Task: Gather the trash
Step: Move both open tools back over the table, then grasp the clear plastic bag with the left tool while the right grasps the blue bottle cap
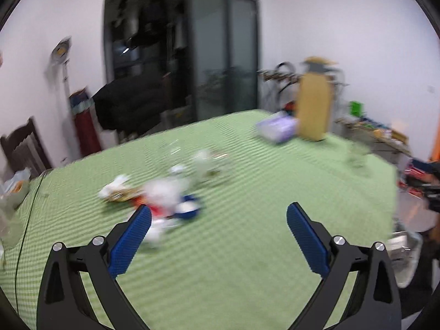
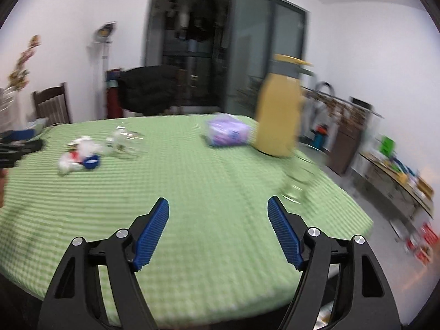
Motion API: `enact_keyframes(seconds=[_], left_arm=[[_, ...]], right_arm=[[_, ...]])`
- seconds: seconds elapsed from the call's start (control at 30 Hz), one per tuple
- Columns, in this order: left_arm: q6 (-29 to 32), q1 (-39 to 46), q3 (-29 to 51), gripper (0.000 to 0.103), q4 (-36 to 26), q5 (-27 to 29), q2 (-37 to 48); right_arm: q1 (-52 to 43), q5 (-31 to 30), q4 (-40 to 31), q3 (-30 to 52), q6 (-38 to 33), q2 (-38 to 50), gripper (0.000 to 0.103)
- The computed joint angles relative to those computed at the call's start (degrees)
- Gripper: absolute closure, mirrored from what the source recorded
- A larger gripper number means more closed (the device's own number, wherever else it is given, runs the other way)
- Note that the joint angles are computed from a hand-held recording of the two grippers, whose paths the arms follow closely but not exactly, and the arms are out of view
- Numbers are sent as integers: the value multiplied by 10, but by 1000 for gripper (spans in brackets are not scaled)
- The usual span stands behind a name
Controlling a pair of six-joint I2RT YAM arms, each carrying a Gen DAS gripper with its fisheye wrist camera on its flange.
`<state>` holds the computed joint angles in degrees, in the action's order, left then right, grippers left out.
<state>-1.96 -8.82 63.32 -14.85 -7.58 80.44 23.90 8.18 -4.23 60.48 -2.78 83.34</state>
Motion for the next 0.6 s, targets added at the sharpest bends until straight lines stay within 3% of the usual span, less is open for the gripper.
enact_keyframes(seconds=[0.1,0.3,0.43,0.5,0.53,0.6], left_arm=[[35,62,10,9,30,17,60],[30,129,92,15,-12,78,189],[1,162,118,35,-45,125,222],[-11,175,119,50,-42,156,227],[-19,180,115,65,-36,171,225],[-37,182,102,68,-27,173,218]], right_arm=[[47,3,8,56,-23,77,31],[108,-14,-5,165,-43,190,31],[126,-34,-21,230,-41,243,31],[132,-51,-54,285,-35,278,31],[134,-58,-73,316,-32,297,31],[142,-70,-121,395,-26,346,31]])
